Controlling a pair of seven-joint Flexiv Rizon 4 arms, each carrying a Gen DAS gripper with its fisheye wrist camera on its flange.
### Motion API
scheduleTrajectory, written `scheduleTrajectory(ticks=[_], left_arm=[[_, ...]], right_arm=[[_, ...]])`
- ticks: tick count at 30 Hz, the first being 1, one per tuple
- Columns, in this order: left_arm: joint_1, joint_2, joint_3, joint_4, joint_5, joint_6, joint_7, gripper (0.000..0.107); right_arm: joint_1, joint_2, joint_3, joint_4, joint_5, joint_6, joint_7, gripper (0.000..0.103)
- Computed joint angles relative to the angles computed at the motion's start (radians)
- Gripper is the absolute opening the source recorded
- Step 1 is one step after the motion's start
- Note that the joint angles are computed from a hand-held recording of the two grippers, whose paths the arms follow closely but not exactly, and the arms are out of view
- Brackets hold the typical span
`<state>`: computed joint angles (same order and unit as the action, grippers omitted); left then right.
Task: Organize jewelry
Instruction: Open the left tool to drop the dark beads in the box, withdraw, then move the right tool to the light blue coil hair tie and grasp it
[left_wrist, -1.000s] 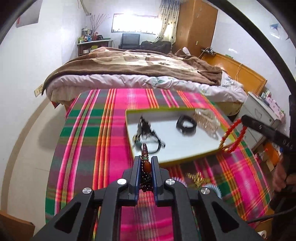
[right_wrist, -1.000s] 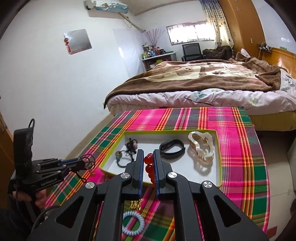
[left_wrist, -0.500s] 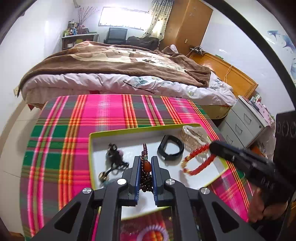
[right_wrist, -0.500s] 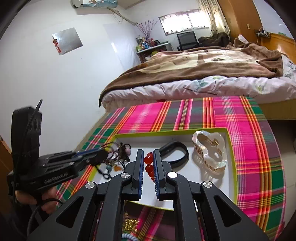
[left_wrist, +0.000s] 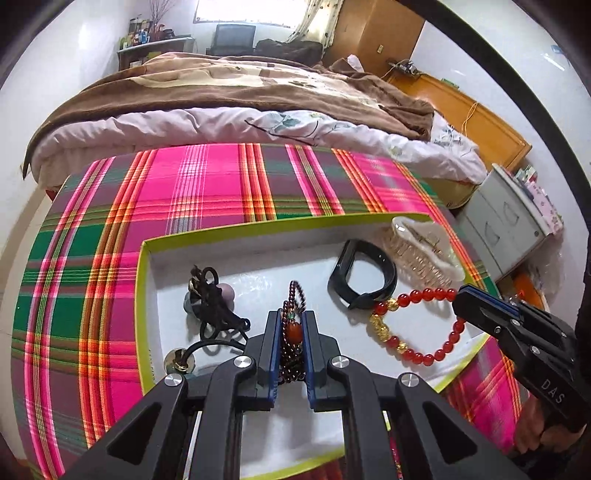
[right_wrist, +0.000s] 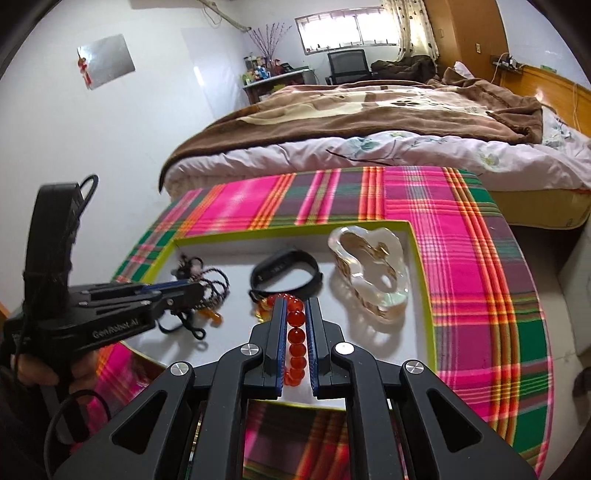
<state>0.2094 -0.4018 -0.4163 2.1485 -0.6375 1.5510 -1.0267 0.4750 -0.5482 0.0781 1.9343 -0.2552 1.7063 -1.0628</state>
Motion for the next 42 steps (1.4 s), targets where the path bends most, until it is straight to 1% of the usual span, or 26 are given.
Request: scheduleTrajectory(ticks=[3,5,7,9,11,12,14,16,18,19,20,21,22,24,26,29,33,35,37,38,39,40,42], left_arm=[[-0.041,-0.003,0.054,-0.012,0.025,-0.015,-0.032,0.011],[-0.059,-0.004,0.076,-0.015,0.041,-0.016,-0.043,0.011],[-0.069,-0.003,0.090,-0.018,0.053,-0.021,-0.051,0.012],[-0.082,-0.005,0.108,-0.025,0.067,-0.029,-0.061,0.013],[-0.097,-0.007,0.128,-0.029,0.080,-0.038,-0.075,0.015],[-0.102,-0.008,0.135,-0.033,0.085,-0.043,-0.080,0.018],[-0.101,-0.008,0.135,-0.030,0.087,-0.042,-0.083,0.029],[-0.080,-0.006,0.107,-0.022,0.070,-0.033,-0.072,0.030],[-0.086,-0.003,0.116,-0.021,0.075,-0.033,-0.077,0.031],[-0.087,-0.002,0.118,-0.020,0.077,-0.033,-0.078,0.033],[-0.085,0.000,0.115,-0.017,0.076,-0.034,-0.078,0.040],[-0.077,0.003,0.105,-0.013,0.069,-0.031,-0.072,0.044],[-0.067,0.006,0.090,-0.007,0.061,-0.024,-0.064,0.051],[-0.054,0.015,0.072,0.006,0.052,-0.013,-0.054,0.052],[-0.052,0.024,0.067,0.015,0.051,-0.006,-0.049,0.052],[-0.044,0.040,0.053,0.031,0.041,0.005,-0.043,0.054],[-0.073,0.064,0.087,0.053,0.064,0.028,-0.067,0.056],[-0.054,0.081,0.062,0.074,0.054,0.041,-0.065,0.057],[-0.087,0.102,0.103,0.093,0.082,0.062,-0.096,0.060],[-0.082,0.109,0.097,0.102,0.087,0.072,-0.100,0.062],[-0.063,0.123,0.074,0.122,0.085,0.089,-0.101,0.062],[-0.028,0.135,0.032,0.142,0.078,0.103,-0.096,0.063],[0.073,0.164,-0.086,0.191,0.061,0.136,-0.089,0.063]], right_arm=[[0.028,0.001,-0.035,0.004,-0.002,-0.021,0.008,0.010],[0.051,0.000,-0.063,0.007,-0.008,-0.027,0.013,0.010],[0.051,-0.001,-0.064,0.009,-0.010,-0.027,0.014,0.010],[0.067,0.000,-0.085,0.010,-0.014,-0.031,0.020,0.010],[0.104,0.003,-0.131,0.018,-0.018,-0.033,0.032,0.010],[0.106,0.003,-0.133,0.017,-0.020,-0.037,0.035,0.010],[0.110,0.002,-0.139,0.017,-0.026,-0.044,0.039,0.010],[0.123,0.002,-0.155,0.019,-0.032,-0.044,0.047,0.010],[0.146,0.003,-0.181,0.023,-0.036,-0.047,0.060,0.010],[0.148,0.002,-0.184,0.023,-0.037,-0.048,0.064,0.010],[0.146,0.002,-0.182,0.024,-0.038,-0.045,0.067,0.010],[0.136,0.003,-0.170,0.024,-0.039,-0.043,0.066,0.010],[0.134,0.004,-0.167,0.025,-0.040,-0.043,0.065,0.010],[0.179,0.011,-0.219,0.041,-0.044,-0.031,0.078,0.010],[0.185,0.016,-0.222,0.046,-0.042,-0.028,0.081,0.011],[0.222,0.029,-0.262,0.064,-0.040,-0.015,0.088,0.012],[0.269,0.049,-0.307,0.089,-0.031,-0.003,0.094,0.013],[0.291,0.060,-0.327,0.105,-0.023,0.007,0.095,0.014],[0.319,0.073,-0.351,0.125,-0.010,0.022,0.091,0.014],[0.331,0.080,-0.360,0.135,-0.002,0.030,0.087,0.015],[0.340,0.085,-0.365,0.142,0.007,0.036,0.082,0.016],[0.351,0.093,-0.371,0.155,0.017,0.045,0.076,0.018],[0.369,0.102,-0.379,0.168,0.036,0.052,0.063,0.020]])
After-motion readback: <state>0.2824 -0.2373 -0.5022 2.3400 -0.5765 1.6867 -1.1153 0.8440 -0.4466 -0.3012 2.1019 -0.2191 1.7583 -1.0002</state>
